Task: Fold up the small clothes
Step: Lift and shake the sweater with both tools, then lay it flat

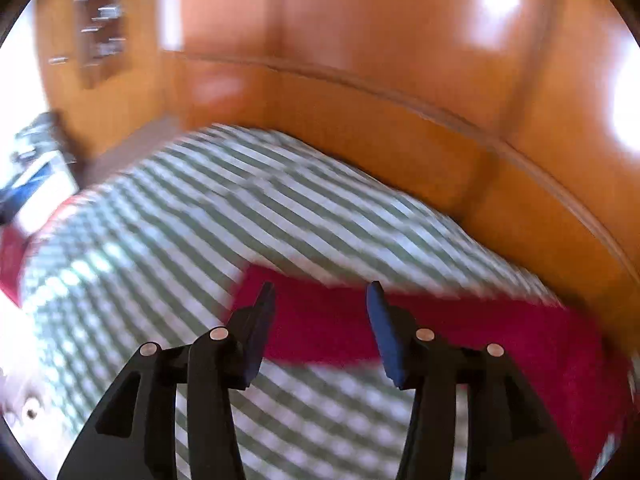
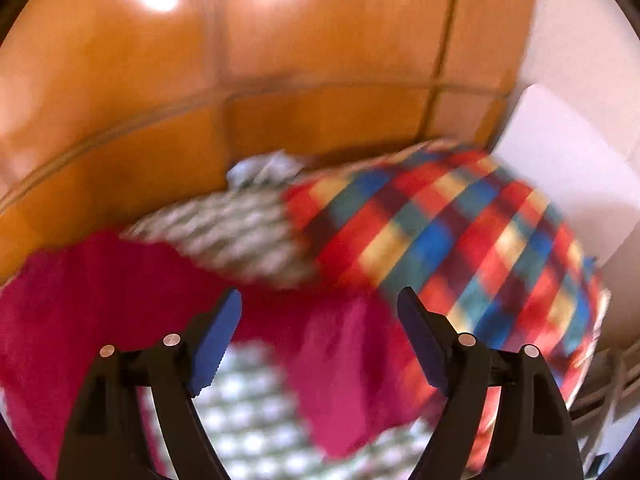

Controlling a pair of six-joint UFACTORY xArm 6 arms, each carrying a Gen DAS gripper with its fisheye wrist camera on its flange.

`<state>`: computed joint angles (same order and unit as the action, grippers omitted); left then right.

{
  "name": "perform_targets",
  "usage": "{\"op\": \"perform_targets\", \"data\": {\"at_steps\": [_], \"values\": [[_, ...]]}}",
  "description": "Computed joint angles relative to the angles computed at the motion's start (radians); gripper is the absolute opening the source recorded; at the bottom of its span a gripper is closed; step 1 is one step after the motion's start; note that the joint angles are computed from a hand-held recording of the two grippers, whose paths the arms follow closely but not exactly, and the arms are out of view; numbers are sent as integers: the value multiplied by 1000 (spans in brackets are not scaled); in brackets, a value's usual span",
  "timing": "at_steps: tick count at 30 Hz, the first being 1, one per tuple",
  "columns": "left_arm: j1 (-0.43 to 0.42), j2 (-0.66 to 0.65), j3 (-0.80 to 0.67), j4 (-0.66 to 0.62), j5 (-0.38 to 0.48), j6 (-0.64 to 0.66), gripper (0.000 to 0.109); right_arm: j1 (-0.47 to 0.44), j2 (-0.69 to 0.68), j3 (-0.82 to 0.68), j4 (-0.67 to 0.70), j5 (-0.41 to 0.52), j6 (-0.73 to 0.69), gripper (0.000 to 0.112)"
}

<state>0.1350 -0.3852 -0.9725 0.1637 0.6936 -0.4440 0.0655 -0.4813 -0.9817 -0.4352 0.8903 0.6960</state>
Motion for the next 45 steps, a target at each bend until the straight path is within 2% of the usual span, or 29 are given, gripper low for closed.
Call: {"op": "perform_targets", "data": {"at_steps": [5,8,10,12,15,16,17,18,19,20,22,25,29,33,34,36,37,38,40,42,43,45], "values": [[-165,-242,251,-312,38,371,48,129,-214,230,259,2,-138,78],[-263,-384,367,-420,111,443,48,245,-322,345,398,33,-169,72],[-324,-488,441,-483,169,465,48,315,-368,387,412,51,-149,71],[-382,-571,496,-492,198,440,49,392,-419,437,433,64,-114,68],[-442,-662,567,-508,224,399,50,465,-457,479,409,80,-52,55],[-441,-686,599,-526,223,404,50,492,-473,493,382,77,-19,45],[-461,-702,613,-513,220,378,49,504,-483,504,381,68,-7,26],[-481,-714,629,-489,205,351,48,516,-493,513,403,55,-8,17],[-499,-726,644,-461,184,319,41,530,-491,510,389,55,1,14],[-497,-726,647,-474,177,317,23,566,-476,492,339,70,22,11],[-497,-723,658,-519,158,328,12,589,-469,472,305,89,25,9],[-511,-762,652,-499,149,295,10,592,-497,452,272,95,31,9],[-467,-857,668,-561,211,277,10,583,-533,450,246,166,14,9],[-576,-857,688,-432,247,155,13,613,-495,470,219,205,18,9],[-595,-869,689,-400,255,119,20,616,-493,468,210,205,28,10],[-571,-903,692,-403,266,103,32,612,-480,451,205,205,25,26],[-535,-930,693,-386,262,86,41,626,-466,433,158,217,50,46],[-490,-953,693,-379,268,90,43,647,-444,407,94,232,85,58],[-323,-961,671,-401,277,138,43,672,-435,388,28,222,123,59],[-168,-956,655,-403,289,174,43,676,-372,349,20,144,127,65],[-79,-921,638,-392,270,194,43,685,-333,327,9,112,136,71],[53,-833,601,-358,221,219,45,708,-235,277,0,23,146,71]]}}
